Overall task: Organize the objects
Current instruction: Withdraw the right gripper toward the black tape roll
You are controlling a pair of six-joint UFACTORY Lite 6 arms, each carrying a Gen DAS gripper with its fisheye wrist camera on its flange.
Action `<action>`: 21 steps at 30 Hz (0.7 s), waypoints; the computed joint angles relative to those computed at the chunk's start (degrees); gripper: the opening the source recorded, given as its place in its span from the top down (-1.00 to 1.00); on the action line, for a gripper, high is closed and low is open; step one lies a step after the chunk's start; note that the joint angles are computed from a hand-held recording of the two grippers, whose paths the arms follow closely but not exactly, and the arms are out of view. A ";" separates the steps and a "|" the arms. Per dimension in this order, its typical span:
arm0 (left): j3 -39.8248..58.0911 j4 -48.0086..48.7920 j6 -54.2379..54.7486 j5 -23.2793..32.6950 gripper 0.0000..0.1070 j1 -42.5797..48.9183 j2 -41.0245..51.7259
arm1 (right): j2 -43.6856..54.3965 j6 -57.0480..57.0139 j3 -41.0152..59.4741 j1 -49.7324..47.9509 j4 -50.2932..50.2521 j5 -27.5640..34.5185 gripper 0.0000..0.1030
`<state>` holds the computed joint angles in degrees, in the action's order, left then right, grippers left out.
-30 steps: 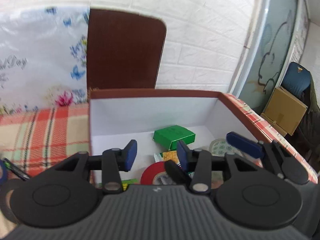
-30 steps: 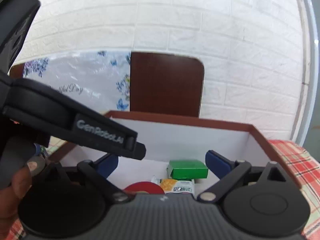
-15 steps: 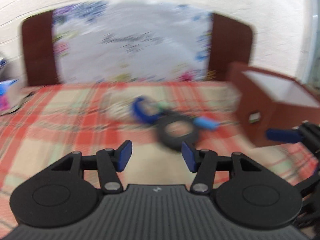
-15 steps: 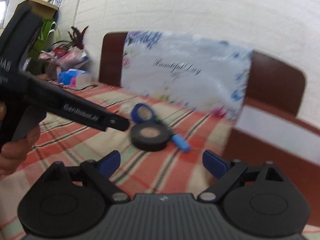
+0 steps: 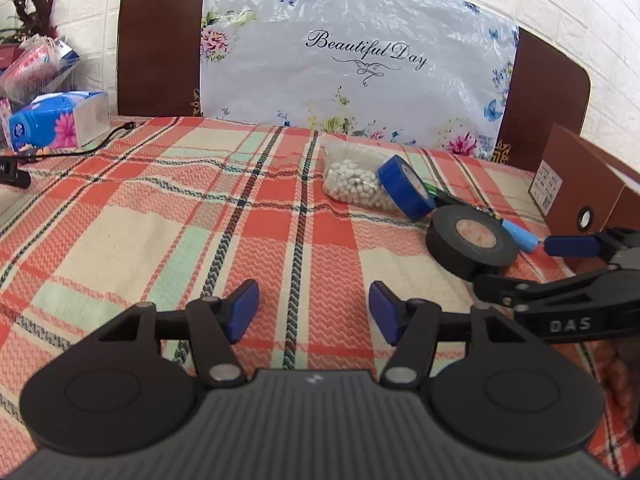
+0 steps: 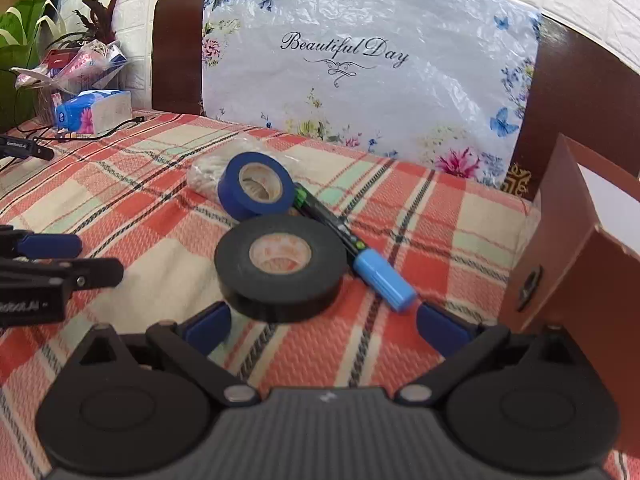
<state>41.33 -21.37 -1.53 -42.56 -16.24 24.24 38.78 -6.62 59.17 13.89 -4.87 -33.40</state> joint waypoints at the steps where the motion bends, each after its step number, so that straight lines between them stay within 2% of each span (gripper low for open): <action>1: -0.36 0.09 -0.70 -0.53 -0.19 -0.37 0.03 | 0.32 -1.76 0.59 0.74 1.63 -0.10 -1.00; 4: -1.19 0.43 -2.03 -1.18 -0.20 -0.86 -0.51 | 1.26 -6.16 1.75 2.58 3.71 -0.90 -0.99; 11: -2.12 5.89 -8.61 -2.58 -0.19 1.64 -0.74 | 7.60 -5.30 13.36 3.19 1.99 5.49 -1.00; 12: -2.21 6.36 -9.24 -2.76 -0.19 1.84 -0.74 | 8.47 -5.44 14.56 3.31 1.00 5.54 -0.97; 13: -2.27 6.72 -9.81 -2.94 -0.19 2.01 -0.75 | 8.96 -4.27 15.49 3.38 -0.93 6.05 -0.80; 16: -2.17 7.56 -11.25 -3.35 -0.20 2.57 -0.51 | 8.71 -1.82 15.11 3.88 -4.52 5.67 -0.58; 21: -2.17 8.15 -12.20 -3.74 -0.19 2.94 -0.40 | 6.50 0.45 11.43 4.10 -7.25 4.28 -0.57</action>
<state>39.16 -13.21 -13.74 -46.30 -13.30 23.85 45.28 -6.18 70.60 17.99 -12.13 -29.12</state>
